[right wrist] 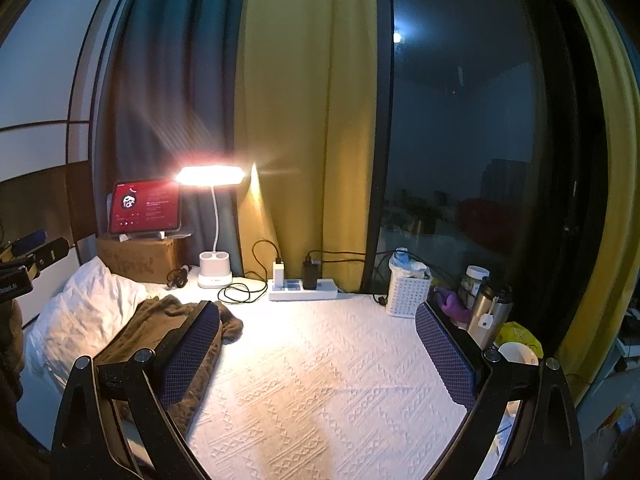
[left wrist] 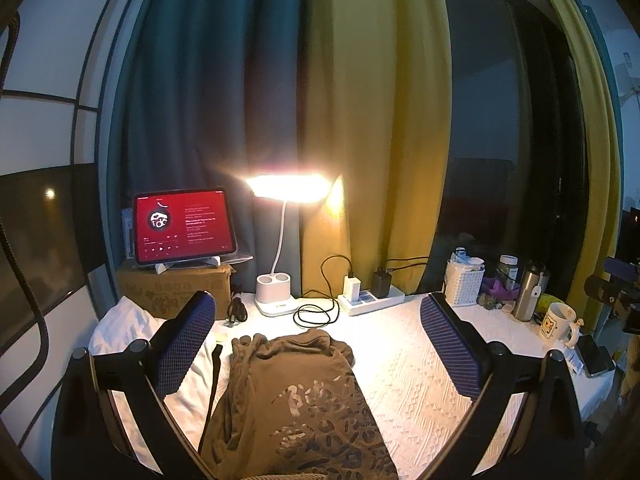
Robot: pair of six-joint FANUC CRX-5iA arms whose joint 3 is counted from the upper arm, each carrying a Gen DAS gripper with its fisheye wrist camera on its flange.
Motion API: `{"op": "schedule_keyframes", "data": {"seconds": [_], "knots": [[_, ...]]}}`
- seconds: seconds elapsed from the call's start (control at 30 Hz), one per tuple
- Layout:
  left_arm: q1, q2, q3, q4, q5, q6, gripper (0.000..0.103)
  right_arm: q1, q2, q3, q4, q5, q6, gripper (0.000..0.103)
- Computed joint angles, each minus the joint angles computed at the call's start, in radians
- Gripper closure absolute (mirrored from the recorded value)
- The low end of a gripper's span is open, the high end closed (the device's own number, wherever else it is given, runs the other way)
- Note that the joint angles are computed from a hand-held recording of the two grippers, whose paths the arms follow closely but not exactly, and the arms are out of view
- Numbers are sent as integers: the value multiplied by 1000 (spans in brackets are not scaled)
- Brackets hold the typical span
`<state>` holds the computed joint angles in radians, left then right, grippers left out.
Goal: Fold small clothes
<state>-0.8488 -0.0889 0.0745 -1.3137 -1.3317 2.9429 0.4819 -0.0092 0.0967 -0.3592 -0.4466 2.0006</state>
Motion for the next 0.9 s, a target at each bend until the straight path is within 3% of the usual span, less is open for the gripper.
{"op": "schedule_keyframes", "data": {"seconds": [0.9], "knots": [[4,3,0,6,13,-12,2,1,1,-4,10,1,-11,4]]}}
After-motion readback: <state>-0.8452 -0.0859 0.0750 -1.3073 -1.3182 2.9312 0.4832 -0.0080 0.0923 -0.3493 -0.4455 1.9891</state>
